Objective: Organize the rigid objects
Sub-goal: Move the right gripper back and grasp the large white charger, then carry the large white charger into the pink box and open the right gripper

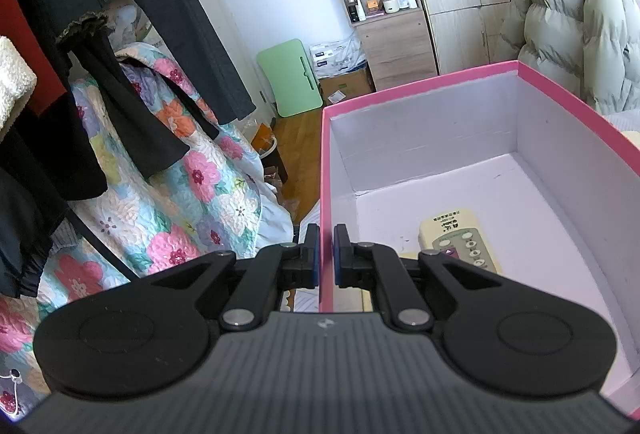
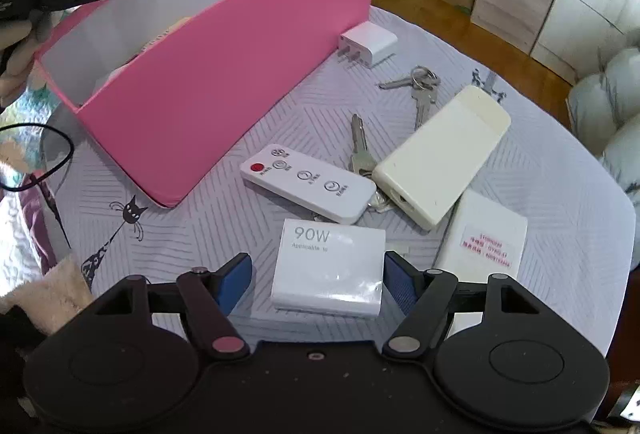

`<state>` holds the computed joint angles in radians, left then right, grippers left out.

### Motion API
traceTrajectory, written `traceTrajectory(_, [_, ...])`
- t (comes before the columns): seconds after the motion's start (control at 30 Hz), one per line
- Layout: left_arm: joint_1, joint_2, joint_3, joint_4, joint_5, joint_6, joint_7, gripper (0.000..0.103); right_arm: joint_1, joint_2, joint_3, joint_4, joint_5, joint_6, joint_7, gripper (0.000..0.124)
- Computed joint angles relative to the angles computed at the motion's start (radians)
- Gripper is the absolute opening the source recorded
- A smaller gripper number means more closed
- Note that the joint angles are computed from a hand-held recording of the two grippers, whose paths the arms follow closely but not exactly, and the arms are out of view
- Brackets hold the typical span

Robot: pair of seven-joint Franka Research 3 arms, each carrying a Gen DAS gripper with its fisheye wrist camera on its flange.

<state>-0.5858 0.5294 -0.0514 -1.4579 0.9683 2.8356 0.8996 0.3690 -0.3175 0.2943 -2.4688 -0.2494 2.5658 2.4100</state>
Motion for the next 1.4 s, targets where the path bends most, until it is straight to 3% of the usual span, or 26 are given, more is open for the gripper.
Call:
traceTrajectory(0.13, [0.001, 0.000, 0.001, 0.001, 0.000, 0.000, 0.006, 0.006, 0.004, 0.017, -0.011, -0.013, 0.036, 0.028, 0.014, 0.086])
traceTrajectory(0.23, [-0.003, -0.001, 0.006, 0.001, 0.010, -0.003, 0.002, 0.006, -0.024, 0.023, 0.012, -0.023, -0.004, 0.078, 0.093, 0.089])
traceTrajectory(0.27, [-0.007, -0.001, 0.010, 0.002, 0.018, -0.006, -0.001, 0.006, -0.033, 0.024, 0.020, -0.022, -0.019, 0.084, 0.124, 0.086])
traceTrajectory(0.33, [-0.011, -0.001, 0.012, 0.002, 0.030, -0.011, -0.006, 0.006, -0.066, 0.024, 0.051, -0.015, -0.087, 0.068, 0.218, 0.066])
traceTrajectory(0.53, [-0.005, -0.001, 0.008, 0.000, 0.035, -0.004, -0.019, 0.006, -0.040, 0.003, 0.049, 0.004, -0.160, -0.033, 0.283, 0.065])
traceTrajectory(0.83, [-0.004, -0.010, 0.016, -0.017, 0.074, 0.023, -0.060, 0.006, -0.039, -0.111, 0.056, 0.008, -0.172, -0.011, 0.288, 0.065])
traceTrajectory(0.97, [-0.002, -0.010, 0.014, -0.018, 0.076, 0.023, -0.061, 0.006, -0.062, -0.121, 0.059, 0.037, -0.172, 0.106, 0.239, 0.065])
traceTrajectory(1.13, [0.000, -0.015, 0.016, -0.026, 0.088, 0.026, -0.077, 0.006, -0.054, 0.001, 0.034, 0.156, -0.126, 0.257, 0.031, 0.065])
traceTrajectory(1.23, [0.008, -0.018, 0.012, -0.033, 0.081, 0.040, -0.086, 0.005, -0.049, 0.125, 0.035, 0.274, -0.138, 0.225, -0.080, 0.065])
traceTrajectory(1.33, [0.014, -0.017, 0.009, -0.034, 0.069, 0.049, -0.080, 0.005, -0.034, 0.282, 0.036, 0.429, -0.230, 0.088, -0.081, 0.065])
traceTrajectory(1.4, [0.013, -0.016, 0.009, -0.033, 0.065, 0.053, -0.077, 0.005, -0.011, 0.355, 0.008, 0.486, -0.142, 0.067, -0.168, 0.065])
